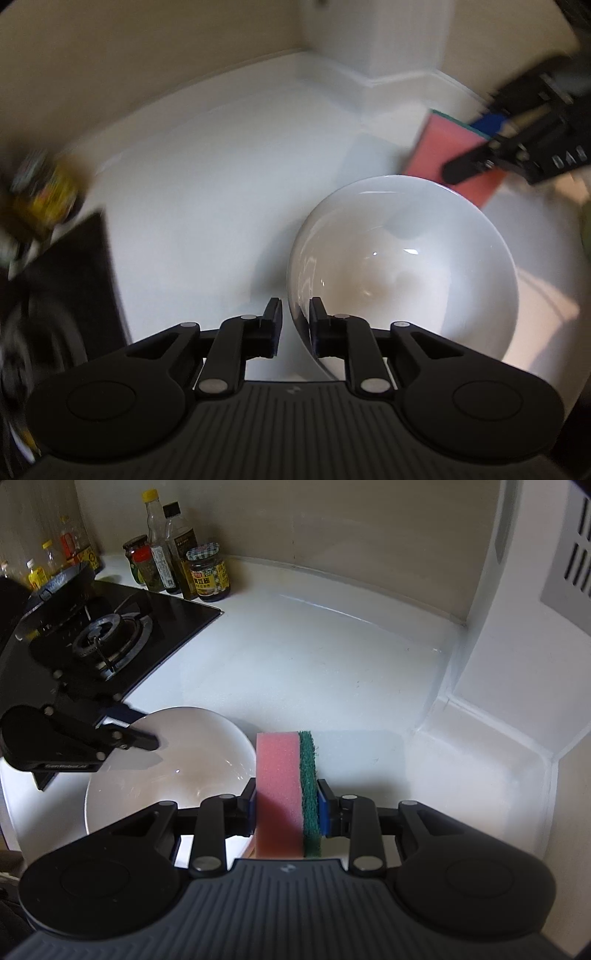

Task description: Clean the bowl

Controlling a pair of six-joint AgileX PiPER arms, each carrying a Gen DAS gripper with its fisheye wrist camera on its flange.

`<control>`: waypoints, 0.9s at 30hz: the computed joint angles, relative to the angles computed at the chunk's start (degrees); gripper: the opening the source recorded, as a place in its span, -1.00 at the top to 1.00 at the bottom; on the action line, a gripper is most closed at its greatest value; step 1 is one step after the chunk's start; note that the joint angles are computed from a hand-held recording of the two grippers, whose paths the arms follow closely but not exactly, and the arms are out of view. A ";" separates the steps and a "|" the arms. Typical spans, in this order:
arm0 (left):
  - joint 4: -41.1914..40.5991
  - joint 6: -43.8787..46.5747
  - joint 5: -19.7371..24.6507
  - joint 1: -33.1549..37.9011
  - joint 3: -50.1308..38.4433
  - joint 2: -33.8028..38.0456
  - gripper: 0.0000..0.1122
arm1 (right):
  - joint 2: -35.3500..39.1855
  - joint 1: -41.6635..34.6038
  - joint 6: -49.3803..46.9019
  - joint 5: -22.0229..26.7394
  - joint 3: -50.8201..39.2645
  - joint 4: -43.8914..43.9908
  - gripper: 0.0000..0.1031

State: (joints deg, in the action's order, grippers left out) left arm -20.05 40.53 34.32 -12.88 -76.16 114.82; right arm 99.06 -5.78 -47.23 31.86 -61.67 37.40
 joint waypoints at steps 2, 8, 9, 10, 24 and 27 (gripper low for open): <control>0.36 -2.59 -2.25 -0.43 2.29 -0.86 0.77 | -0.68 -0.43 -1.32 0.12 1.20 2.02 0.48; 1.07 10.55 -2.74 -1.35 -0.61 1.37 0.75 | -1.20 0.34 -0.42 -0.43 1.83 0.98 0.48; 0.41 14.38 -2.82 -1.62 -1.14 1.82 0.73 | -0.87 0.37 -0.11 -0.37 1.33 0.62 0.48; -0.25 18.19 -2.84 -1.90 -1.72 2.29 0.72 | -0.54 0.37 0.10 -0.38 0.85 0.47 0.48; 4.68 -12.38 2.58 -0.99 -5.43 2.92 0.56 | -0.39 0.63 1.42 -1.58 1.04 0.70 0.48; 3.34 -12.30 0.09 -0.93 -2.44 1.59 0.85 | -1.27 0.37 -0.06 -1.79 2.52 2.35 0.48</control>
